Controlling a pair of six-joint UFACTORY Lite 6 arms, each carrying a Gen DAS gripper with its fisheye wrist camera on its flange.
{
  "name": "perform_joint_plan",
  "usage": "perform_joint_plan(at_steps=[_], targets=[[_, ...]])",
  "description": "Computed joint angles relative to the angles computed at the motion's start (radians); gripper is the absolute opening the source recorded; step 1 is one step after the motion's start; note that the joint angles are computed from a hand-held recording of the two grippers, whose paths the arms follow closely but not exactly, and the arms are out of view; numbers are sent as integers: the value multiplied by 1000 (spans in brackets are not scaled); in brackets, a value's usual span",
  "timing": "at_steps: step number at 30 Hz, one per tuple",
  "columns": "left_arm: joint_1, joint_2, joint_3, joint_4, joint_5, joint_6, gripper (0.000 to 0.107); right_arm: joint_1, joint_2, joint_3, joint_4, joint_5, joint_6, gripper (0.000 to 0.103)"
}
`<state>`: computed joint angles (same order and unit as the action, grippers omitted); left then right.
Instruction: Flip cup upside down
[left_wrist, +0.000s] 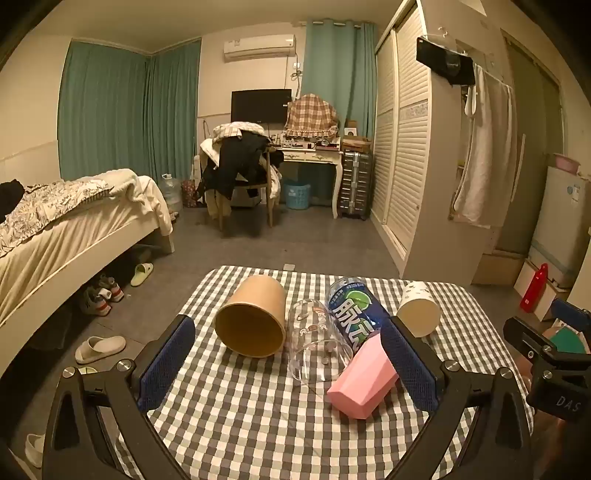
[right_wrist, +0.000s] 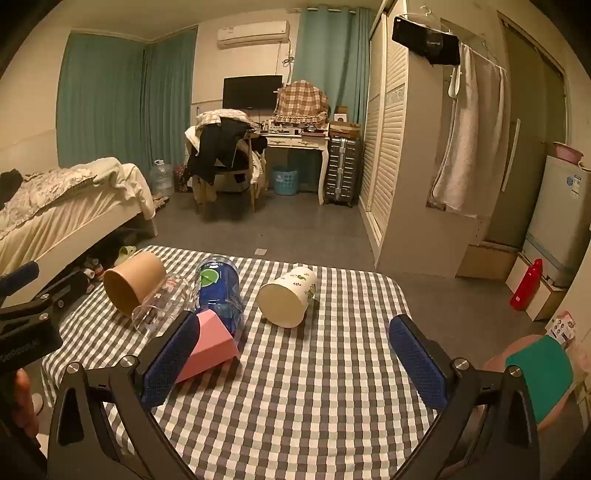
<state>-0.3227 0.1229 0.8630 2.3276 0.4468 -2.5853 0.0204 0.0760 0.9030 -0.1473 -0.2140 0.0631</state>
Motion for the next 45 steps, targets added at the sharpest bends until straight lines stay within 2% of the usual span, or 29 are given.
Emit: perform_joint_plan(at_steps=[7, 12, 19, 25, 31, 45], targets=[[-15, 30, 31, -50, 7, 46, 103, -3, -1, -1, -6, -1, 6, 103], [17, 18, 6, 41, 0, -41, 103, 3, -1, 0, 16, 5, -10, 103], [18, 16, 4, 40, 1, -44, 103, -18, 15, -3, -72, -17, 68, 103], [25, 1, -10, 27, -1, -28, 103, -19, 19, 1, -73, -15, 72, 103], [26, 10, -4, 21, 1, -21, 103, 8, 14, 5, 102, 1, -88, 103], [25, 7, -6, 11, -1, -11, 103, 7, 14, 3, 88, 0, -72, 103]])
